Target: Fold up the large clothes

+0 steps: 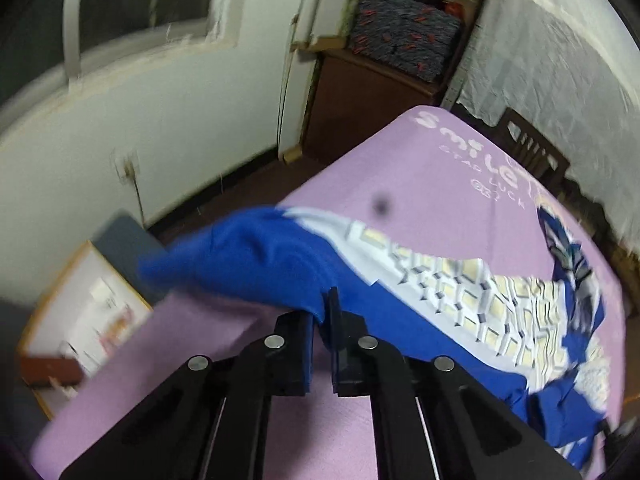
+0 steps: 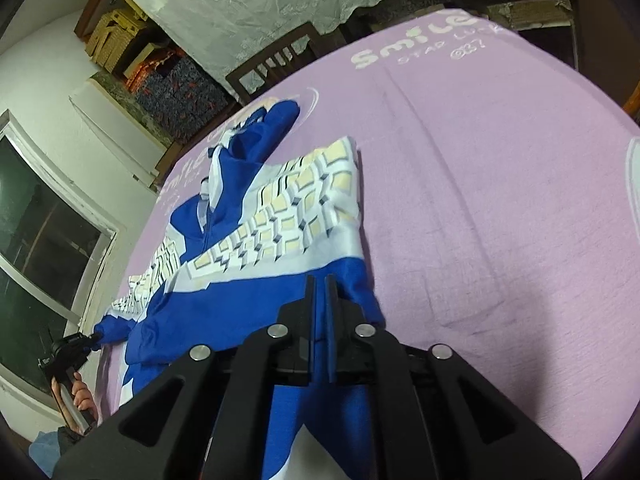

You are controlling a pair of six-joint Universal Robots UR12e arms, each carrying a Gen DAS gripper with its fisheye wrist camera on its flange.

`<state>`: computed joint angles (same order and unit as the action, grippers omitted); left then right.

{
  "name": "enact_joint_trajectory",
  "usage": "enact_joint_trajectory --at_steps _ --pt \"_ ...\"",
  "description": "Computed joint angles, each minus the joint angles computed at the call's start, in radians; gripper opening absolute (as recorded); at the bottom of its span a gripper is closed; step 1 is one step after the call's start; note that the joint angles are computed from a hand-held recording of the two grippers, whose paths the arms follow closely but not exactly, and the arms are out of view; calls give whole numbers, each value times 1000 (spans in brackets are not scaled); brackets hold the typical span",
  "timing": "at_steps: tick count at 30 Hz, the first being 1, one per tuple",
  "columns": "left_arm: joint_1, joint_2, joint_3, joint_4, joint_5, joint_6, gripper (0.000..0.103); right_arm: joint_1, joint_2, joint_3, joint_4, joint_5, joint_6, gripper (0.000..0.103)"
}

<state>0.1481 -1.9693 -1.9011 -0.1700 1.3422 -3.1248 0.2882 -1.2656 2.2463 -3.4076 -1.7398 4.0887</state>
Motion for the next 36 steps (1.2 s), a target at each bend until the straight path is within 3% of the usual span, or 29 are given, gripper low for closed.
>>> enact_joint_trajectory --at_steps 8,16,21,23,26,28,30,32,36 --pt "-121 52 -28 125 119 189 6 -11 -3 11 -23 38 34 9" --pt "-272 78 -74 225 105 357 6 -16 -8 21 -61 61 43 11" --pt "-379 50 -97 206 108 473 6 -24 -13 35 -84 65 65 16" --pt "-399 38 -101 187 116 491 9 -30 -14 43 -97 70 76 18" --pt "-381 47 -122 181 79 508 10 -39 -16 56 -135 78 84 19" --pt "-352 59 -138 207 65 512 20 -45 -10 62 -183 103 79 21" --pt "-311 75 -152 229 48 493 52 -43 -3 56 -205 126 56 23" --pt "-259 89 -167 266 34 458 59 -35 0 42 -202 141 14 28" --pt "-147 97 -155 273 30 370 63 4 13 -9 -163 168 -98 37"
